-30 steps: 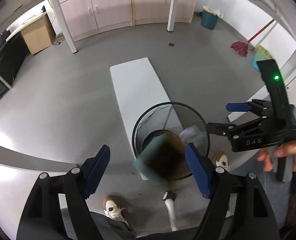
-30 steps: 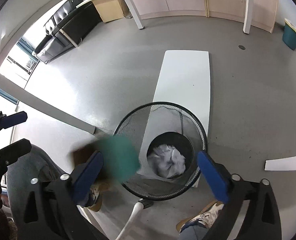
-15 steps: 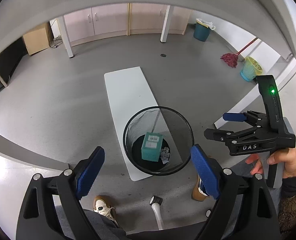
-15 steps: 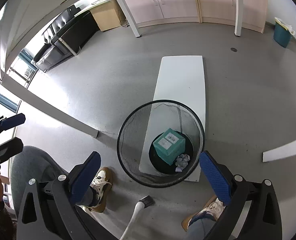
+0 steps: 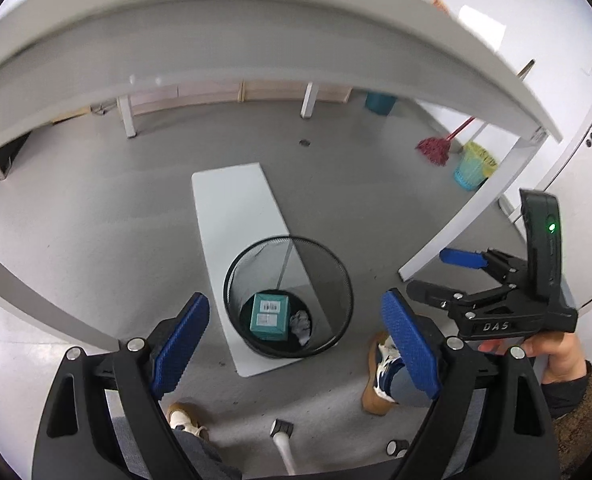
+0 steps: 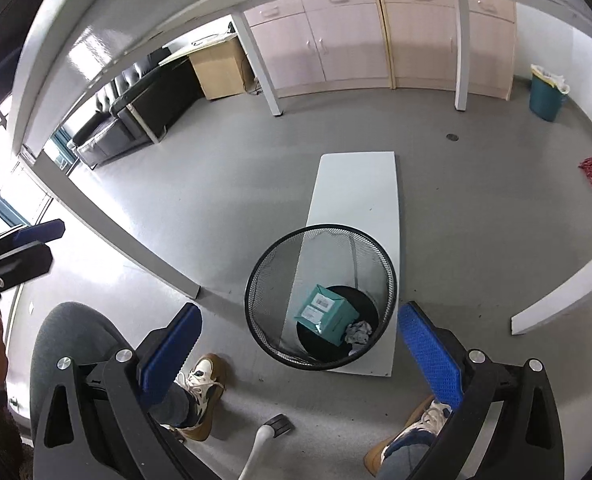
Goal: Collect trash
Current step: 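Raise both open tools back toward the remaining trash on the table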
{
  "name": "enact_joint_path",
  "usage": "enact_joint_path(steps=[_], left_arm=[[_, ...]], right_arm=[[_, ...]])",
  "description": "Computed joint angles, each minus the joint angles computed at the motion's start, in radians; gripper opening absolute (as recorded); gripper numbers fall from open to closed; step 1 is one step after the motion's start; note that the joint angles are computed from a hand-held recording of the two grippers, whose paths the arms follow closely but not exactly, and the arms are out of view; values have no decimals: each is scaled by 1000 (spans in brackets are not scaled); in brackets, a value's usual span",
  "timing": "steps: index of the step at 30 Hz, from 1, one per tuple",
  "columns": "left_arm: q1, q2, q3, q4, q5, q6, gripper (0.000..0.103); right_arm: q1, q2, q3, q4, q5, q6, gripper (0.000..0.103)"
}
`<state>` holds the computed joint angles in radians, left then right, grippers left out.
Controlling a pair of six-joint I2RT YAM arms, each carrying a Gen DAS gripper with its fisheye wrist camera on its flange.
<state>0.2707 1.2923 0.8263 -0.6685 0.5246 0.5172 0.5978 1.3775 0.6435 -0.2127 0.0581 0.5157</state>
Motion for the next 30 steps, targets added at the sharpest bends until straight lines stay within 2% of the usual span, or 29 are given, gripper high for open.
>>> enact_joint_path(steps=[9,15,19,23,27,30], left_arm=[[95,-94,11,-125,94,79,89],[163,-168,34,-215,198,167,89],[192,-198,54,-235,268,176,89],[186,-243,56,-220,313,156,89],[142,-249,87,-226,305,126,89],[105,-271,96,-193,330,90,90]], right_arm=[[99,-165,-44,-89,131,65,100],[136,-407,-142,-70,182,115,100],[177,-586,-153,-167,304,124,100],[184,-756,-138,-283,367,140,100],[153,-871,-148,-328,352,123,100],[94,-903,-140,-355,294,96,100]])
